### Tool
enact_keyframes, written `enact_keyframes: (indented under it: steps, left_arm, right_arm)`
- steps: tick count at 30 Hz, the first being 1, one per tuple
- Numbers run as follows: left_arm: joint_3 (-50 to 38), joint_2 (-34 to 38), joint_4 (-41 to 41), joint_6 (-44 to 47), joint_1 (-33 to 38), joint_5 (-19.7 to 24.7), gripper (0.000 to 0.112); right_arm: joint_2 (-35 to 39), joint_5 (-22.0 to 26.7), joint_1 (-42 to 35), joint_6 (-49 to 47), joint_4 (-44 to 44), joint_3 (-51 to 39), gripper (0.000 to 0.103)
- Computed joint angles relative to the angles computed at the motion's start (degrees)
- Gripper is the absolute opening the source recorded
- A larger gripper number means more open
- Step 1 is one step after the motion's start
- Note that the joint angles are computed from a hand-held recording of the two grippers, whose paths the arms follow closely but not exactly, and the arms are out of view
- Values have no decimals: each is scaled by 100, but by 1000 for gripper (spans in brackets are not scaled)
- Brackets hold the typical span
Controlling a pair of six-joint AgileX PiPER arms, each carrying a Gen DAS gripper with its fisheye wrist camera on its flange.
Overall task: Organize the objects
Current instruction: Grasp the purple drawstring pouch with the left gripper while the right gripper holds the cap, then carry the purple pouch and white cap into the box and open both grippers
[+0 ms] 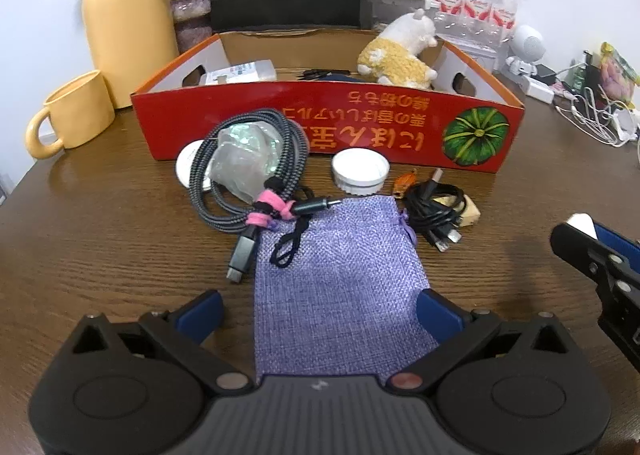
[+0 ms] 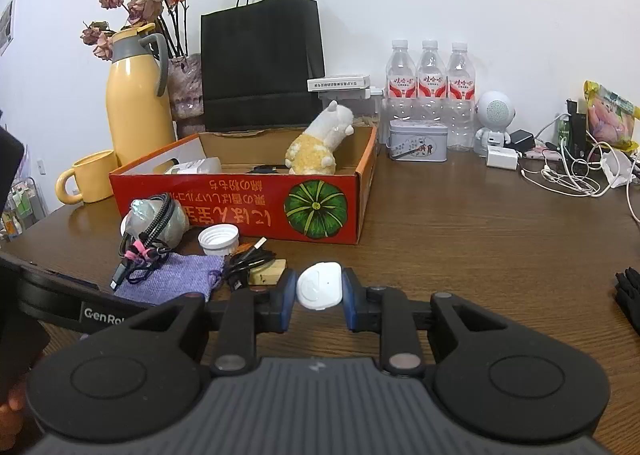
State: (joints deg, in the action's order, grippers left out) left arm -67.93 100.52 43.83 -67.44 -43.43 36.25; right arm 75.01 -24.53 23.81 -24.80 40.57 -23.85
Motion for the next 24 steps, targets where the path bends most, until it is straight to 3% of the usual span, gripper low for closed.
enact_keyframes:
  steps: [3,5,9,15,17,24]
  left_arm:
    - [161,-83,245,-191,-103,-133,96]
    - [266,-164,363,-250,-164,-235,82]
    - [376,-258,497,-344,-273,-312,67]
    - [661,-482,686,-487,-394,-496,31]
    - [777,-568,722,-526,-411,-616,13]
    - [1131,-820,891,-635,-394,-846,10]
  right_arm:
    - [-13,-13,23,-47,66,1,24]
    - [-19,-17,18,-30,48,8,24]
    - [-21,-23,24,-24,49,11,24]
    - [-3,9,-57,203,-155,12,24]
    - [10,7,-74,294,-240,20,24]
    - [1,-107,-38,453,-408,90,24]
